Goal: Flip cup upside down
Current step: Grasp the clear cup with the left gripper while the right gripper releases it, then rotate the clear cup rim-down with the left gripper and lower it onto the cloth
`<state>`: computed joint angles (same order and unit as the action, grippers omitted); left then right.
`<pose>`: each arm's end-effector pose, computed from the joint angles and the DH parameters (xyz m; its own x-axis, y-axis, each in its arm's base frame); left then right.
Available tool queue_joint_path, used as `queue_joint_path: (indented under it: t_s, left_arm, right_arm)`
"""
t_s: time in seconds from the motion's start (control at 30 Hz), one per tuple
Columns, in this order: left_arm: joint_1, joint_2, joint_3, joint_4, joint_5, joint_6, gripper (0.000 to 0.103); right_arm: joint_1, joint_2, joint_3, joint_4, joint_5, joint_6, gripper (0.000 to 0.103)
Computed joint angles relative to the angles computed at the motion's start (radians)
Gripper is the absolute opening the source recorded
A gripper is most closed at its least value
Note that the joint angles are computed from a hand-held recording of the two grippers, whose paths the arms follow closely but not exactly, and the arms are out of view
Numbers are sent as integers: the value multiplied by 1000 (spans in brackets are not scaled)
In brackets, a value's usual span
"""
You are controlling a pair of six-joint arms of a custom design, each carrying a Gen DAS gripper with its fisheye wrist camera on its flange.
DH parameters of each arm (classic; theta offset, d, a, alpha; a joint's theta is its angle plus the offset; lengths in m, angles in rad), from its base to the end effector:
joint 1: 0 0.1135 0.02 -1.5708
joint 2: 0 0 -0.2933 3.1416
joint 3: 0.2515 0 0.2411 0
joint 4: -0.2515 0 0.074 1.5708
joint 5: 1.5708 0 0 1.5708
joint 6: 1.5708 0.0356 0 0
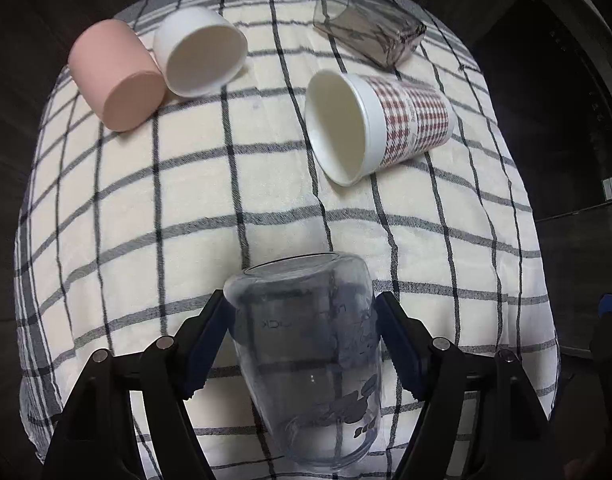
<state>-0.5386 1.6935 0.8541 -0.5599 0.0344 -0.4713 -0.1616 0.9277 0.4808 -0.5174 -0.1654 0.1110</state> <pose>0.2356 -0.1422 0.1629 -0.9887 0.0622 -0.1367 0.0772 0.9912 -0.1077 0.1419 -0.0172 0.2117 -0.7986 0.2409 -0.5515 0.1555 0.9679 0.1976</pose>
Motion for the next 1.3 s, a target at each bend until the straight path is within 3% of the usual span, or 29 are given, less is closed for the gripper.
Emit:
queue_joint_path:
  t_s: [0.23, 0.5, 0.87, 1.3]
  left_arm:
    - [-5, -179, -53, -9, -114, 0, 73]
    - [-94, -397, -164, 35, -379, -14, 72]
    - [-109, -487, -244, 36, -424, -53, 72]
    - [-47, -457, -267, 83, -364, -34, 72]
  right_arm:
    - [37, -33, 13, -32, 7, 19, 86]
    - [126, -75, 16, -61, 62, 54, 86]
    - [219, -87, 12, -76, 121, 90, 86]
    - [254, -62, 5, -67, 138, 109, 86]
